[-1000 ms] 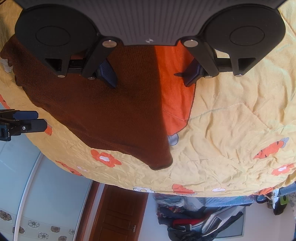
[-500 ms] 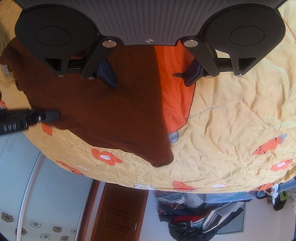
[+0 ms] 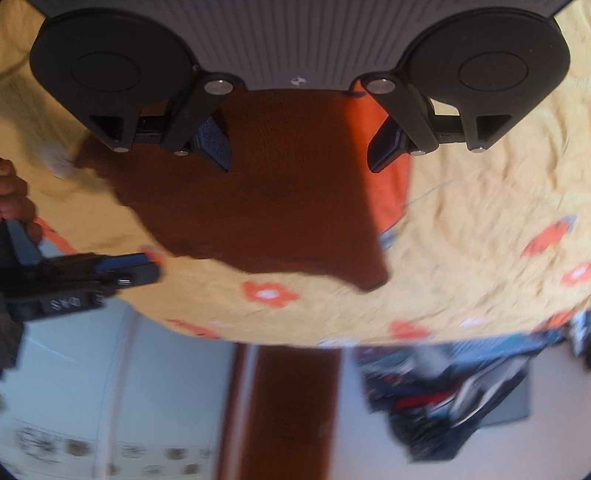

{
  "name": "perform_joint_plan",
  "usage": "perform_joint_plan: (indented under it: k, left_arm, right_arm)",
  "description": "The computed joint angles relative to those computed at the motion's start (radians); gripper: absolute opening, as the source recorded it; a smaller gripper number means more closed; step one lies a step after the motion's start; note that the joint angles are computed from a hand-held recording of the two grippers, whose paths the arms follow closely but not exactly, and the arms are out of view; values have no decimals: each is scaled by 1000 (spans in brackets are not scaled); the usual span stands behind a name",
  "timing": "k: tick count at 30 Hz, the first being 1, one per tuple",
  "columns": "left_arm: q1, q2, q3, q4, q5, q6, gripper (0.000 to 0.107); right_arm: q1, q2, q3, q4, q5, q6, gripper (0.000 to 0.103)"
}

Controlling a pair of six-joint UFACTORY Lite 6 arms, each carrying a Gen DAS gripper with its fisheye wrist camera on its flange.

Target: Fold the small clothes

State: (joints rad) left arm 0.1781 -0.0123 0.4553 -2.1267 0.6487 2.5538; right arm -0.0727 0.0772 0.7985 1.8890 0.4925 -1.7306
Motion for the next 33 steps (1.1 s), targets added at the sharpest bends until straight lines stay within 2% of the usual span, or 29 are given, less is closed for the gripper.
perform_joint_plan:
  k: [1, 2, 3, 5, 6, 7, 9, 10, 12, 13, 14, 15, 16, 17, 20, 21, 23, 24, 26, 27, 29, 31, 33]
  left_arm:
    - [-20, -18, -11, 31, 8, -6, 81]
    - [-49, -18, -13, 63, 12, -13, 81]
    - [-87, 5, -4, 75, 5, -9, 81]
    - [-196, 107, 41, -25, -73, 68, 81]
    - [-237, 136, 42, -130, -85, 169, 87]
    - [-260, 142, 32, -192, -75, 242, 88]
    - [-270, 133, 31, -215, -90, 264, 88]
    - [-248, 112, 26, -171, -88, 212, 88]
    - [-135, 46, 6, 17, -39, 13, 89]
    - [-62, 18, -1, 101, -3, -74, 89]
    - [15, 12, 7, 185, 29, -162, 89]
    - [92, 40, 41, 273, 56, -266, 89]
    - [157, 100, 96, 359, 83, -371, 89]
    - [209, 180, 164, 438, 113, -476, 89]
    - [268, 381, 351, 622, 180, -759, 88]
    - [268, 435, 394, 655, 220, -801, 88]
    - [245, 466, 421, 659, 249, -826, 86]
    - [225, 479, 437, 680, 260, -862, 66]
    - [176, 481, 456, 699, 202, -932, 35]
    - [178, 465, 446, 700, 199, -926, 30]
    - [205, 378, 379, 730, 199, -907, 27]
    - [222, 270, 301, 753, 194, -849, 26]
    - [203, 213, 235, 749, 117, -761, 27]
  right_arm:
    - [9, -35, -18, -68, 32, 53, 43]
    - [27, -50, -28, -111, 51, 79, 49]
    - [63, -51, -23, -155, 39, 127, 53]
    - [145, 27, 26, -173, -32, 119, 64]
    - [172, 100, 63, -128, -80, 57, 64]
    - [170, 182, 102, -74, -86, -18, 57]
    - [119, 269, 164, -34, -2, -43, 51]
    - [102, 292, 192, -44, 10, 7, 45]
    - [98, 263, 210, -149, -6, 170, 46]
    - [99, 208, 177, -166, -22, 199, 53]
    - [95, 132, 111, -149, -24, 187, 66]
    - [77, 64, 40, -99, -2, 136, 74]
    - [38, -1, -36, -83, 35, 109, 86]
    - [-17, -32, -83, -103, 95, 97, 93]
    - [-118, -35, -139, -216, 183, 205, 93]
    - [-117, -16, -143, -211, 177, 240, 93]
    - [-118, 43, -136, -218, 211, 257, 89]
    - [-107, 77, -127, -215, 225, 254, 85]
    - [-66, 125, -118, -191, 225, 211, 45]
    - [-32, 117, -122, -177, 186, 181, 44]
    - [17, 60, -137, -191, 119, 158, 37]
    - [51, -44, -181, -251, 65, 166, 36]
    - [77, -117, -222, -321, 27, 197, 35]
